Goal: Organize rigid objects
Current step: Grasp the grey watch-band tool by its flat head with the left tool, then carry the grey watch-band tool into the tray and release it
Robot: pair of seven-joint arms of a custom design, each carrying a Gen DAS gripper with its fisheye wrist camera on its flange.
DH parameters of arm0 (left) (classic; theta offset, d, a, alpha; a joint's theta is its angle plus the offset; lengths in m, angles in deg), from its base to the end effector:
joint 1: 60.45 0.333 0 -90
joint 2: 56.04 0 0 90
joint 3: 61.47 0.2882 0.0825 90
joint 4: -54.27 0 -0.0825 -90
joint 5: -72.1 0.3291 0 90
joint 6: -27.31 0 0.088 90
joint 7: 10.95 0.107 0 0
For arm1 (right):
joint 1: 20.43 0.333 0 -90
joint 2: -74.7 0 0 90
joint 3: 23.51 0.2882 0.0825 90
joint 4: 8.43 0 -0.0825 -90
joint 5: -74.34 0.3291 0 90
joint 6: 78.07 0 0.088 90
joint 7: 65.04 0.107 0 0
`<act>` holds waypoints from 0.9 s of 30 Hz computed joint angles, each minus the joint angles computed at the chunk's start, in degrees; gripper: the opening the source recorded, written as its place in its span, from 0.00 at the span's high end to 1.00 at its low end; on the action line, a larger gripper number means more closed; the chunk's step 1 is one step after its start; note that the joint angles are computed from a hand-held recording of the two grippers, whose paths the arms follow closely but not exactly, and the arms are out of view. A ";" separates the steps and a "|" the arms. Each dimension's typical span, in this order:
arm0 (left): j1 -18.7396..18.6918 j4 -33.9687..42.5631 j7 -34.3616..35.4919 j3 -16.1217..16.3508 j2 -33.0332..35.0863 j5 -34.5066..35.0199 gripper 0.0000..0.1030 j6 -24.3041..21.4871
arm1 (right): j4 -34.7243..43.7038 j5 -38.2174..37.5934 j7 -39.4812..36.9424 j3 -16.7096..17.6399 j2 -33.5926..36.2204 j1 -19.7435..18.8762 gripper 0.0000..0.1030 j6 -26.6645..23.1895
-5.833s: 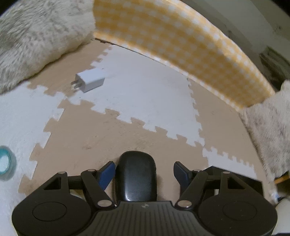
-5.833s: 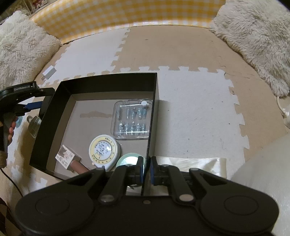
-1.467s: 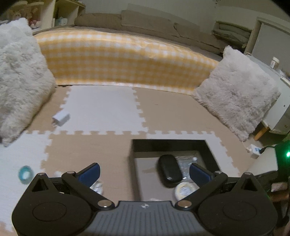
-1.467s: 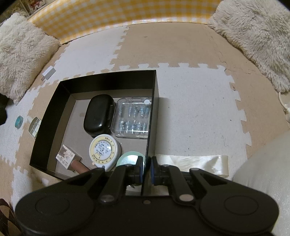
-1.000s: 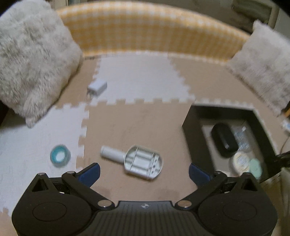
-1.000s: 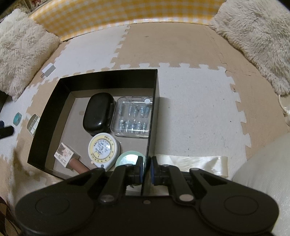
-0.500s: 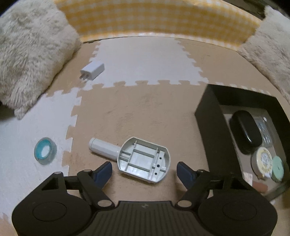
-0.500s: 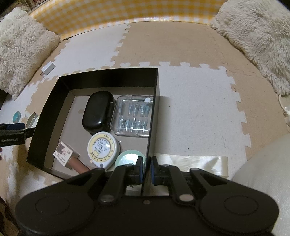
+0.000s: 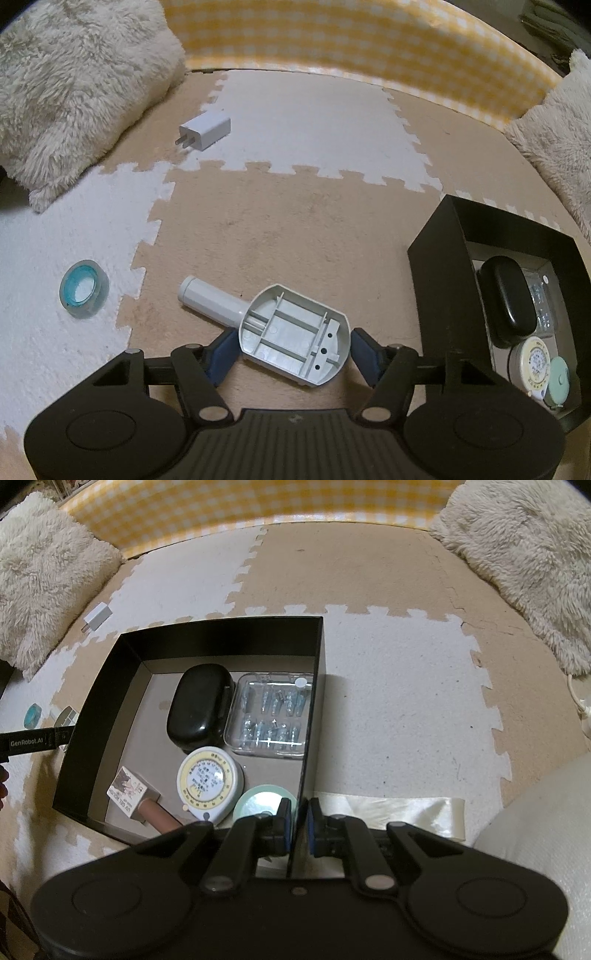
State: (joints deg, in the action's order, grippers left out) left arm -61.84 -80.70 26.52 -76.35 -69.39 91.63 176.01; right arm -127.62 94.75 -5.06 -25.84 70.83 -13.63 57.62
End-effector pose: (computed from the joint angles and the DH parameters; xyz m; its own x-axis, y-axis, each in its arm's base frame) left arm 0.4430 -0.1413 0.4699 0.3375 -0.9357 0.1028 -0.7924 -0.3414 -0.5056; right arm 0.5138 0.0439 0.4909 0.4023 -0.9074 -0.1217 -0.8474 -0.3188 -0.4246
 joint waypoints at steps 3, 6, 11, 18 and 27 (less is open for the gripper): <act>0.45 -0.46 -1.78 -0.18 -0.93 0.46 0.36 0.99 | 0.04 0.13 -0.08 -0.01 0.06 -0.03 0.91 -0.05; 1.43 -1.33 -3.23 -0.66 -2.47 1.86 0.36 4.33 | 0.04 0.08 -0.09 0.02 0.06 -0.05 0.91 -0.03; 2.58 -1.63 -0.78 -1.82 -4.09 4.17 0.37 11.12 | 0.04 0.05 -0.06 0.03 0.06 -0.06 0.91 -0.03; 2.75 -1.45 6.87 -4.13 -4.96 2.72 0.37 18.19 | 0.03 0.06 -0.05 0.04 0.06 -0.05 0.91 -0.02; -8.35 -2.04 22.84 1.70 -2.98 -13.64 0.37 27.95 | 0.05 0.04 -0.04 0.03 0.07 -0.06 0.91 -0.04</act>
State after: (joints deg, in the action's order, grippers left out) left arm -70.19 -82.75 49.35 -74.65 -72.37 77.99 203.95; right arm -127.57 94.79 -5.10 -25.80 70.90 -13.70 57.58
